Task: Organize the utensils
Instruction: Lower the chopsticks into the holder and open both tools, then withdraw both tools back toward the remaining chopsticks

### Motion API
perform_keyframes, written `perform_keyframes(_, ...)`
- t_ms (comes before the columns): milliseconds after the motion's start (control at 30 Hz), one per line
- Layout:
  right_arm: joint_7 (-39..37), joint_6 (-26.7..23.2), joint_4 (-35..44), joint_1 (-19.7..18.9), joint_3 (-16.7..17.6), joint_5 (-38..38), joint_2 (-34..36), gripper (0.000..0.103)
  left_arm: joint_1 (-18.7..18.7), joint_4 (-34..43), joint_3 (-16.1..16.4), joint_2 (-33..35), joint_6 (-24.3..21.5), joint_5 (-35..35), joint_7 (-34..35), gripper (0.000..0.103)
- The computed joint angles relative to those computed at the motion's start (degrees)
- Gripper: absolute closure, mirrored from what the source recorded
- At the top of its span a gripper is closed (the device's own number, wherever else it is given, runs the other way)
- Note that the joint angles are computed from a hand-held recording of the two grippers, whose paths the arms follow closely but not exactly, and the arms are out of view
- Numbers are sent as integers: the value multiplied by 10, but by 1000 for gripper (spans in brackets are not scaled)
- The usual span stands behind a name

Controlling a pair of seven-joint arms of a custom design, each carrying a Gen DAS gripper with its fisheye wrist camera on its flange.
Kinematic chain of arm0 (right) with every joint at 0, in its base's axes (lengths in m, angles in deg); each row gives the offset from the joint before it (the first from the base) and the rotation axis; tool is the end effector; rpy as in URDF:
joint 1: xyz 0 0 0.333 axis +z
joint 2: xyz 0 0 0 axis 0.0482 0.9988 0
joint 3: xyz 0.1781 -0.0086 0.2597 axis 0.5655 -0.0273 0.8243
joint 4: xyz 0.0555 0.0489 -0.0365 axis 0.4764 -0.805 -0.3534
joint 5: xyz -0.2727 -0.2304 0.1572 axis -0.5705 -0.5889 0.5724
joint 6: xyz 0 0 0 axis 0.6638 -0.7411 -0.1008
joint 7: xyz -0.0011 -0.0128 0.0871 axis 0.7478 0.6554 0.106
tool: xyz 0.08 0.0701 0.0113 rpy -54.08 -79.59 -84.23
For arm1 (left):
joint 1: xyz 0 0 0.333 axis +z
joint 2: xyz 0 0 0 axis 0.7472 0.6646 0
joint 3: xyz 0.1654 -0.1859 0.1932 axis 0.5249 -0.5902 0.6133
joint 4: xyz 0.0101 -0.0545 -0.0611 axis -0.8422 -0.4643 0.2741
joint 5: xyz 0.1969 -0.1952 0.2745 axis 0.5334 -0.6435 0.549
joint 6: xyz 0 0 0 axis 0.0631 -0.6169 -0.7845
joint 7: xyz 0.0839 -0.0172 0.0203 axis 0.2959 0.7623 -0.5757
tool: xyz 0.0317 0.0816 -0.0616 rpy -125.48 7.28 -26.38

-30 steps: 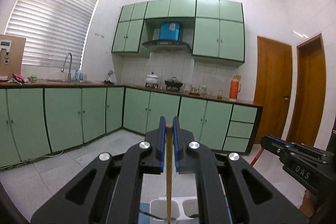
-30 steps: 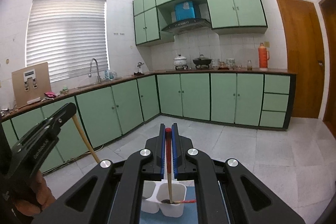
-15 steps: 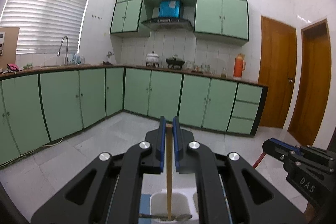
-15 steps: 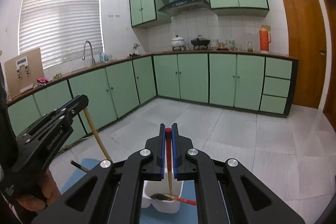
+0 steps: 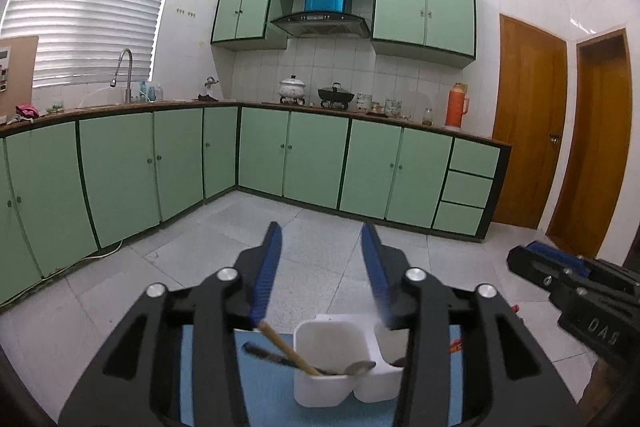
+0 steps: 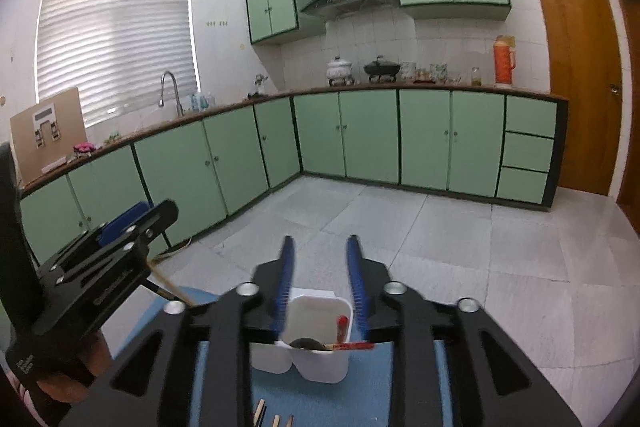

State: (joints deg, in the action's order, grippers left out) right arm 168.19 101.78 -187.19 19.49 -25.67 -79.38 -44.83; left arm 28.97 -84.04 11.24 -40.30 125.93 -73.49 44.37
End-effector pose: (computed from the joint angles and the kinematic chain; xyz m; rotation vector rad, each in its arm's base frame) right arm 0.4710 0.2886 0.6820 -1.2680 1.6457 -0.9810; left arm 0.5773 -0.3212 0.6906 -1.2011 1.7476 -1.4378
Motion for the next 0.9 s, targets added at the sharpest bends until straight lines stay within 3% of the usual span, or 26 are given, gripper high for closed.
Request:
perform_keyframes(167, 38, -18, -33, -4, 22, -40, -42, 63, 5, -91, 12, -68, 46, 23, -38, 54)
perform_keyframes(267, 71, -28, -64, -6, 42, -63, -74, 59, 24, -160, 2, -118, 75, 34, -58, 49)
perform_keyframes(333, 82, -36, -83, -5, 54, -63, -92, 59, 24, -212, 0, -154, 82, -13, -17, 47)
perform_keyframes(467, 100, -74, -125, 3, 86, -49, -124, 59, -26, -306, 37, -222, 83, -114, 71, 45)
perform_keyframes(567, 109, -105, -150, 13, 109, -28, -138, 59, -63, -371, 64, -268, 73, -158, 115, 39)
perform_keyframes(633, 108, -129, -159, 22, 122, -17, -140, 58, -66, -404, 64, -292, 63, -173, 135, 35)
perform_keyframes(700, 110, -138, -174, 36, 126, 4, -142, 54, -63, -440, 58, -317, 48, -185, 151, 30)
perform_keyframes(800, 123, -145, -192, 54, 133, 27, -140, 38, -84, -480, 72, -347, 24, -216, 186, 22)
perform_keyframes(900, 132, -163, -202, 70, 140, 44, -134, 23, -72, -520, 60, -375, 13, -232, 198, 14)
